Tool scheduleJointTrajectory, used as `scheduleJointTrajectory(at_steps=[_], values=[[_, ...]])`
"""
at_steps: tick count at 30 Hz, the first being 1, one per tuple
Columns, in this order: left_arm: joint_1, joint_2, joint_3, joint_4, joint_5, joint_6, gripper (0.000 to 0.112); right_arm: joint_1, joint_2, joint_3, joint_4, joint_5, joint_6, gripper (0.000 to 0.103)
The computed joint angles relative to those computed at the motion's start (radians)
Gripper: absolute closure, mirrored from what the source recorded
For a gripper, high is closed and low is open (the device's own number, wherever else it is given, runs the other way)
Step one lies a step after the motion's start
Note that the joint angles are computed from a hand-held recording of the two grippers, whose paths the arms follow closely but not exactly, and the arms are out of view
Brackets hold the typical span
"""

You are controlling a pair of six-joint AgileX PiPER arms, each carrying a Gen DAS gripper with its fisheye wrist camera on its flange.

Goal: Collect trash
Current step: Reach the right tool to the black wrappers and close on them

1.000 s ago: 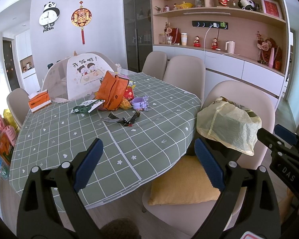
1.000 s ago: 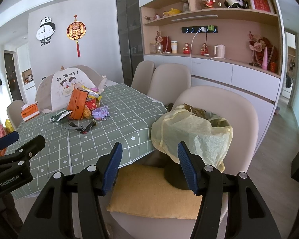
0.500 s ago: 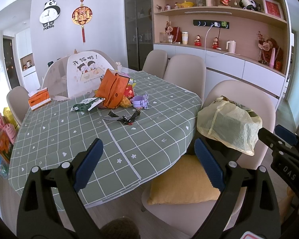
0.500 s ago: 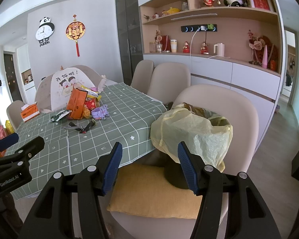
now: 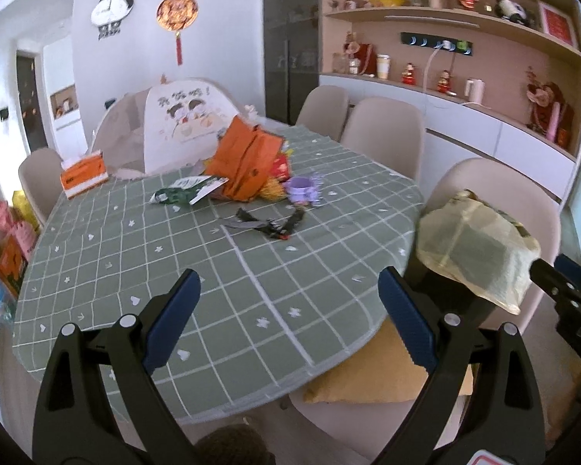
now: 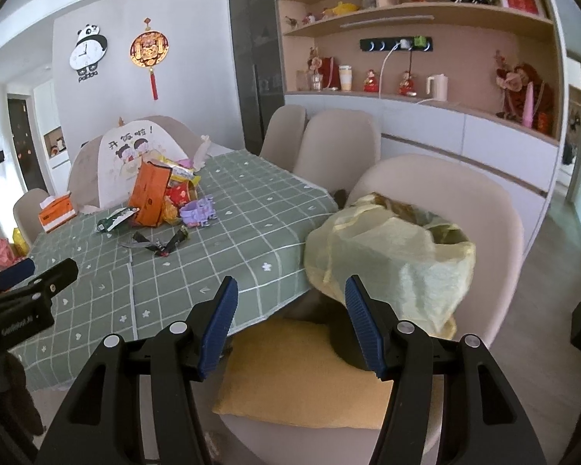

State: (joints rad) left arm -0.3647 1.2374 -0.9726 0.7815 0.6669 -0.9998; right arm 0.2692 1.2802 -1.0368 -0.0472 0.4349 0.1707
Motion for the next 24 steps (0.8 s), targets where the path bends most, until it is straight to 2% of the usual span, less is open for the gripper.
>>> scheduleJointTrajectory(at_steps=[2,4,7,11,13,15,16,19,24], values=[[0.123,0.026,-0.007,-0.108,-0.079,0.126,0.024,0.017,0.049,-0.038,0.004,-0.001,0.006,0.048],[0.269,0.078,-0.033,-0.266,-0.16,0.321,0.024,0.06,0.107,-0.084,-0.079,0.005,0.089,0.048],[0.416,0.169,-0.113,-0.519,-0.201,0.62,0.024,0.119,0.216,-0.186,-0.177,0.039,0.189,0.048],[0.594,0.365,-0.325,-0.879,-0.17,1.02,0.024,0.197,0.361,-0.358,-0.303,0.113,0.314,0.048],[0.663,0.476,-0.456,-0.983,-0.144,1.156,0.024,0.233,0.433,-0.454,-0.373,0.166,0.388,0.048],[0.718,0.614,-0.648,-1.045,-0.055,1.218,0.024,0.255,0.52,-0.585,-0.357,0.241,0.398,0.048],[0.736,0.672,-0.748,-1.06,0.022,1.224,0.023,0.26,0.554,-0.64,-0.344,0.273,0.394,0.048],[0.798,0.87,-1.048,-1.137,0.172,1.247,0.023,0.284,0.691,-0.853,-0.307,0.368,0.386,0.048],[0.865,1.122,-1.497,-1.171,0.437,1.265,0.023,0.324,1.005,-1.347,-0.157,0.569,0.212,0.048]])
